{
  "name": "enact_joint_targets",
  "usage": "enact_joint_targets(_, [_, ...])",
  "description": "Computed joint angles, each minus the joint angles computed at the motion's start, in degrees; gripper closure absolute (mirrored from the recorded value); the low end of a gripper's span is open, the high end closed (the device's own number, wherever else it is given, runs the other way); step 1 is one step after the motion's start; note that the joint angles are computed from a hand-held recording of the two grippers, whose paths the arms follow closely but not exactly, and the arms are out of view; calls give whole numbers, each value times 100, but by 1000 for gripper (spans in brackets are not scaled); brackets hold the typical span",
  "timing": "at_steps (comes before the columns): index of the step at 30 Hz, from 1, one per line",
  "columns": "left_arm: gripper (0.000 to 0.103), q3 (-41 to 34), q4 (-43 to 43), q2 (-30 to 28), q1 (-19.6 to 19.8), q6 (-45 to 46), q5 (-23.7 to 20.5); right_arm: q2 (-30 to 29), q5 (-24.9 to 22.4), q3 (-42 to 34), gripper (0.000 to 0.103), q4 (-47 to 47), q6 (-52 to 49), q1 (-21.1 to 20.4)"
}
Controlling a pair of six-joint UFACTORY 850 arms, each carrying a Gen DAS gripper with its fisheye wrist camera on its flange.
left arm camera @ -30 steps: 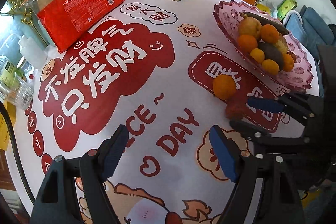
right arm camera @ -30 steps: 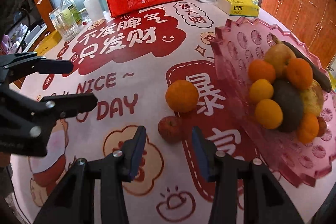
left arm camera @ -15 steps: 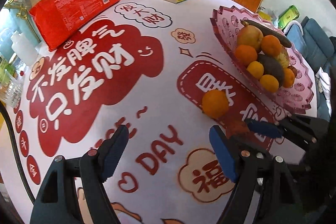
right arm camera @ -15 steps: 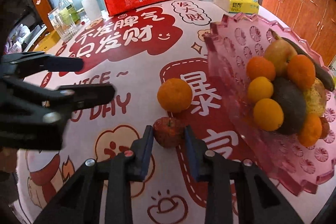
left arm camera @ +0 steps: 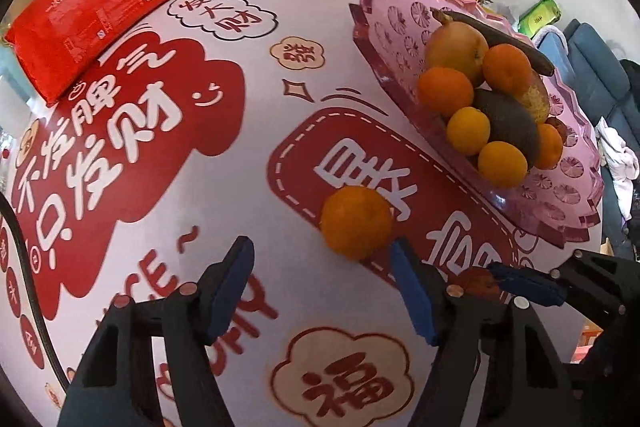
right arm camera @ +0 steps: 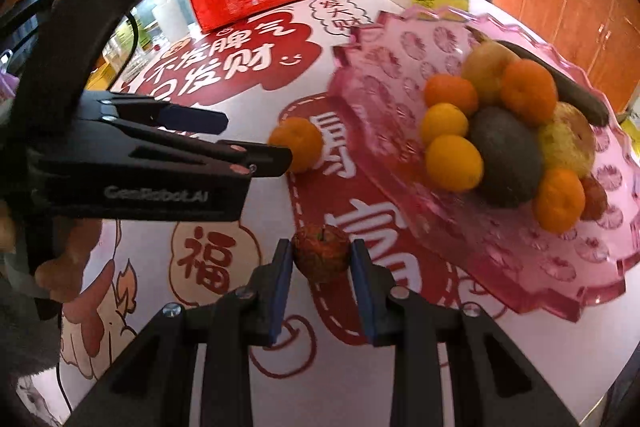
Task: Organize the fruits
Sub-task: 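Close the right tool on the date while the left tool grasps the large orange, then carry the large orange and the date in both tools over the pink bowl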
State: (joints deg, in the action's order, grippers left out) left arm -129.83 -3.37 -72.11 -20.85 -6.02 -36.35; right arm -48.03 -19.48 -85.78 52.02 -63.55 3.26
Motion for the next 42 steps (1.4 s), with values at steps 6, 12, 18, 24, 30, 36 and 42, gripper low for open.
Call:
enact_joint_targets(6, [44, -541, 97, -339, -66, -71, -206, 49, 62, 62, 73, -59, 178, -134])
enact_joint_targets(12, [64, -1271, 59, -781, -105, -75, -586, 44, 67, 48, 73, -110, 301, -227])
enact_joint_targets(18, [68, -847, 155, -533, -146, -276, -398, 83, 55, 102, 73, 34, 180, -307])
enact_joint_targets(24, [68, 634, 310, 396, -163, -650, 124, 238, 8, 273, 73, 189, -46, -349])
enact_joint_targets(30, [68, 1784, 480, 1213, -224, -1071, 439, 493, -41, 524, 73, 390, -374, -352])
enact_joint_targets(36, [68, 2585, 762, 1921, -391, -1646, 619, 932, -61, 892, 73, 853, -999, -378])
enact_joint_targets(42, [68, 2772, 1398, 2302, -627, -2427, 691, 1407, -56, 1078, 73, 1266, -1494, -466])
